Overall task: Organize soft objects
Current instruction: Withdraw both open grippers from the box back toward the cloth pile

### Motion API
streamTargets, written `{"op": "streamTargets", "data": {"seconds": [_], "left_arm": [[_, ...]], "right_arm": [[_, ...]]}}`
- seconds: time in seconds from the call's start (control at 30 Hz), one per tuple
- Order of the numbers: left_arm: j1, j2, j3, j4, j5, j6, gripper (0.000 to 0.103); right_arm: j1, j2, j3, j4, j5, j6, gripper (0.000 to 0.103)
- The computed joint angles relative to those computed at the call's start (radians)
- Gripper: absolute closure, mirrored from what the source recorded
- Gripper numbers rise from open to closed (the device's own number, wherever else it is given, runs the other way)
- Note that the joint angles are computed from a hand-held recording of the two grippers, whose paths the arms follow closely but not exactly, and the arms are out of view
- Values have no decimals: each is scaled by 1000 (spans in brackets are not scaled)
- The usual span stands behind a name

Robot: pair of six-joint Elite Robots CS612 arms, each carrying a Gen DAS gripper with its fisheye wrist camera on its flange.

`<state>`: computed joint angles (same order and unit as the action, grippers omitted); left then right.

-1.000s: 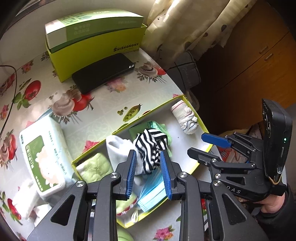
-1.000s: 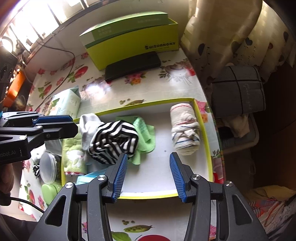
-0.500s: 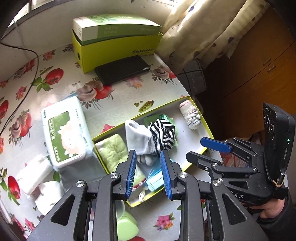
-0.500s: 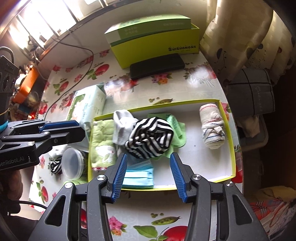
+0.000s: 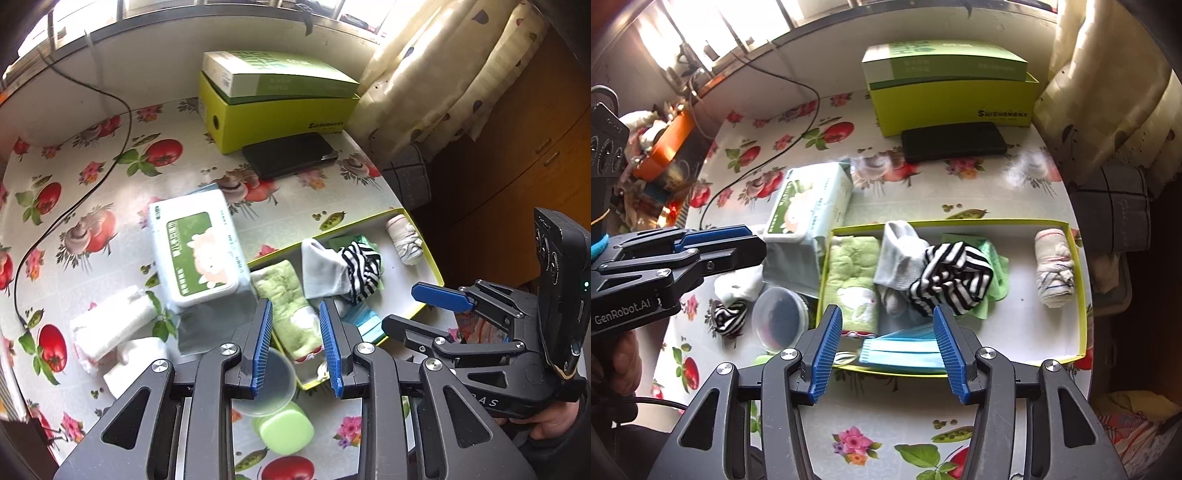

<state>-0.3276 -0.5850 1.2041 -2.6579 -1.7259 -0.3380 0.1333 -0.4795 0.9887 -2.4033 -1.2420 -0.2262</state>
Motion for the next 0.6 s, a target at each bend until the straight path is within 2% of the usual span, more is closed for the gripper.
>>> {"op": "streamTargets", "data": {"seconds": [0.33, 0.6], "left_arm": [[23, -33, 88, -44, 9, -77, 75], [32, -46, 117, -64, 11, -109, 75]], "right_arm": [[22, 1, -11, 37, 10, -39, 52], [34, 2, -23, 54, 9, -63, 52]]}}
